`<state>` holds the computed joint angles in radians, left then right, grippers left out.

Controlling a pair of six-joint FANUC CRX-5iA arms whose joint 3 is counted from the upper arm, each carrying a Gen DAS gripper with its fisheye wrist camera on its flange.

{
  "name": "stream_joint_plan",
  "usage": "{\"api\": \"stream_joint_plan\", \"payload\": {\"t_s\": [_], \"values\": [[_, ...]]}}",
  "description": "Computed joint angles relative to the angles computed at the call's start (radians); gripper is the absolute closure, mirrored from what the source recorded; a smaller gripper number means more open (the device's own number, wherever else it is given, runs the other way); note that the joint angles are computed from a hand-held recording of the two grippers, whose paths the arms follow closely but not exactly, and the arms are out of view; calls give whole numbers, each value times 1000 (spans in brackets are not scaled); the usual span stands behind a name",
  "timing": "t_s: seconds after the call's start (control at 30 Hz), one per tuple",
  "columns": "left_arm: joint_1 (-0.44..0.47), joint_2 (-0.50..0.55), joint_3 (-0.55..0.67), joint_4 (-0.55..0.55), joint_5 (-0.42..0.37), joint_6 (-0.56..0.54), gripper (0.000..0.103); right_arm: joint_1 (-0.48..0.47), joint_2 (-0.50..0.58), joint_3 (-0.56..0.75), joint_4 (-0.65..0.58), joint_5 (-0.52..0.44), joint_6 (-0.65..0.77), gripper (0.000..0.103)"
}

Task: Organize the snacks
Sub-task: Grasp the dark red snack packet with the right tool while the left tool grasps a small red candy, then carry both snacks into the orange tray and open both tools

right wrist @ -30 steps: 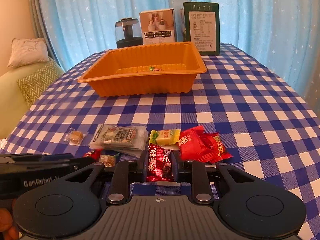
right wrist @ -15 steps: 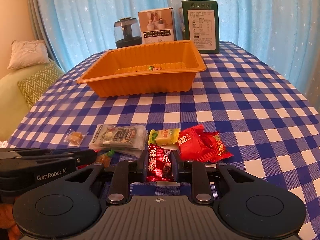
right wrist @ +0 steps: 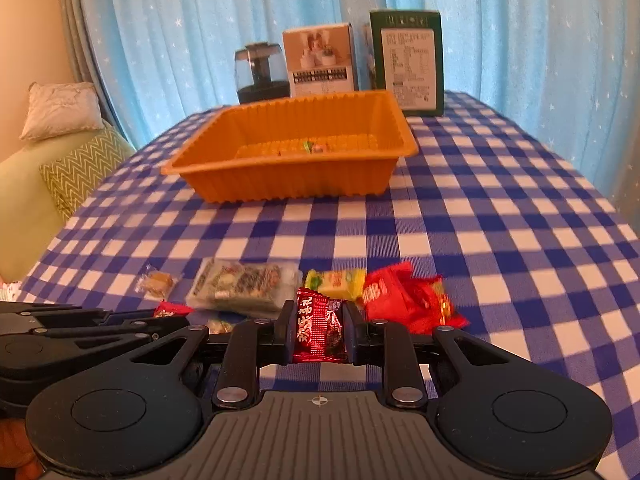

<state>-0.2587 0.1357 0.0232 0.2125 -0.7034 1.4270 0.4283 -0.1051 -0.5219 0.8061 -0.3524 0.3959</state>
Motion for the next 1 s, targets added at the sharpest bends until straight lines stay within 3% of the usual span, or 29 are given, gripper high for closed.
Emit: {"api": "stream_joint_plan", "payload": {"t_s": [0.33,0.5,0.73,0.83,1.0], "values": [[13,73,155,69,62,-73,88,-93,53,101,66,113,23,79],[13,169,296,43,73,-56,88,-120,146,255,-109,114,241,79],[12,321,498,-28,5,12,88,-156,280,447,-307,68,464,79],[13,359,545,-33,-21,14,88,-168,329,535,-425,29,572,79],[13,400,594,-43,-43,9,88,-176,387,620,-508,-18,655,79]]}}
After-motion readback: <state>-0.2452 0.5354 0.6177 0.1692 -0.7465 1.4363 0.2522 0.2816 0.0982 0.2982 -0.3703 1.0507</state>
